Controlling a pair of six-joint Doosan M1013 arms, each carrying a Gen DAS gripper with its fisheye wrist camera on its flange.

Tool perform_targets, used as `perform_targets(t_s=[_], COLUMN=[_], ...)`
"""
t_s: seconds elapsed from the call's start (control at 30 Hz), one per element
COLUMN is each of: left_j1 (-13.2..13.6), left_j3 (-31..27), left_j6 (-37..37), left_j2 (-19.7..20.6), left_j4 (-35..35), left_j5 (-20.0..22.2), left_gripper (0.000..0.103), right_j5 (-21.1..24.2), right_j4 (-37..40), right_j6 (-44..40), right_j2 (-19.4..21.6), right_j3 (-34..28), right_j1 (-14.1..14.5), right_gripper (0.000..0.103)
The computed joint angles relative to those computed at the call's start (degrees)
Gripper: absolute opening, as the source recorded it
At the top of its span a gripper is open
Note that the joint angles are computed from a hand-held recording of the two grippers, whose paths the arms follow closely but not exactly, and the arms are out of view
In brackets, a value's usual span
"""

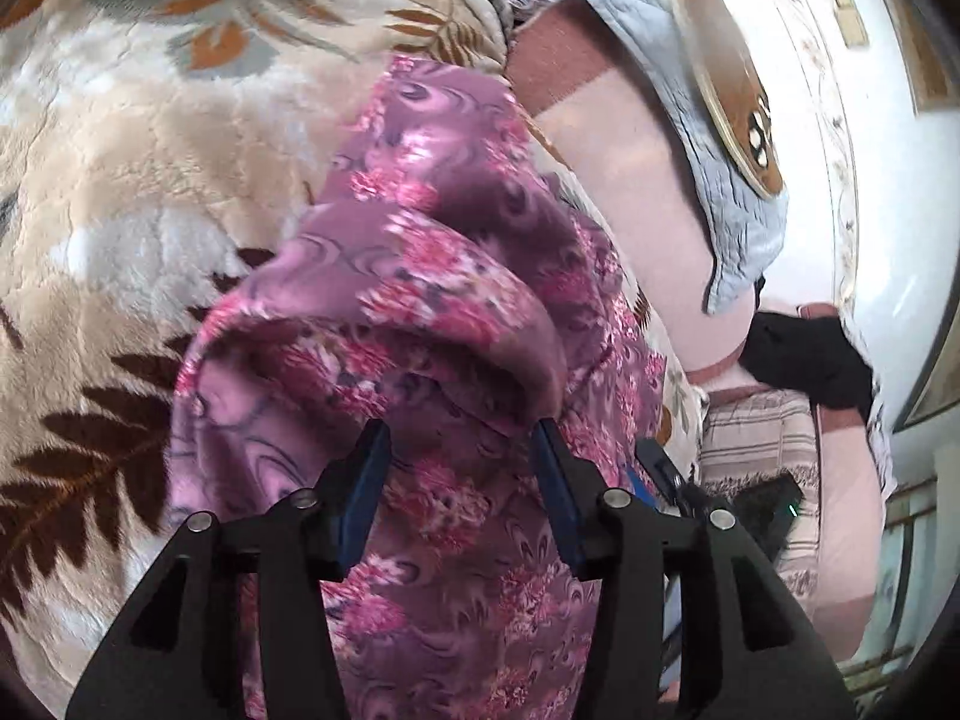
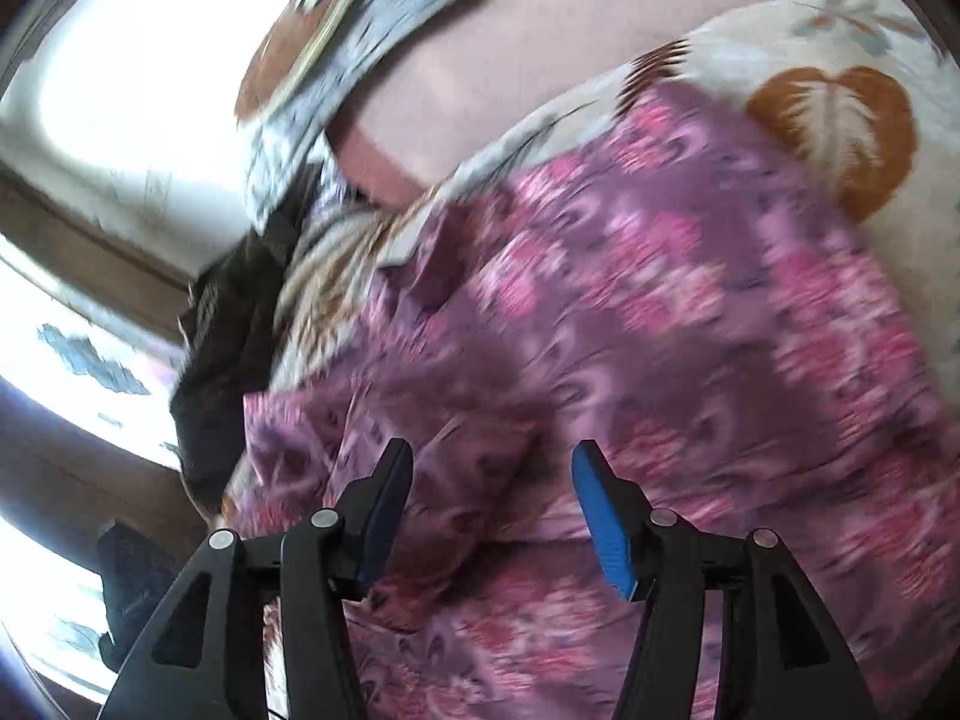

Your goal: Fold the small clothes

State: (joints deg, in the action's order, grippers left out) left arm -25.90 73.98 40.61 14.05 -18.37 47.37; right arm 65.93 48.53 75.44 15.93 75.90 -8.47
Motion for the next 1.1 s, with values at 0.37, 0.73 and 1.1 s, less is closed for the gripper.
perform_targets(t_s=[0.37, 0.73, 1.1], left_j1=[1.1, 0.7, 0.8], left_j3=[0.7, 1.6, 1.3], left_j6=[-2.1, -1.7, -3.1], left_j2=[0.4, 0.1, 0.7], left_j4=[-2.2, -2.9, -4.7], left_j5=[-2.0, -1.5, -2.4], left_gripper=[0.046, 0.046, 0.046], right_j5=[-11.9, -7.2, -9.9], right_j4=[-21.3, -1.8, 7.9], right_j6=[-13.6, 5.3, 9.7], right_j2=[-5.2, -0.5, -1.3], right_j3=[3.6, 1.0, 6.1], right_j1=[8.1, -4.5, -7.9], right_gripper=[0.038, 0.013, 0.063])
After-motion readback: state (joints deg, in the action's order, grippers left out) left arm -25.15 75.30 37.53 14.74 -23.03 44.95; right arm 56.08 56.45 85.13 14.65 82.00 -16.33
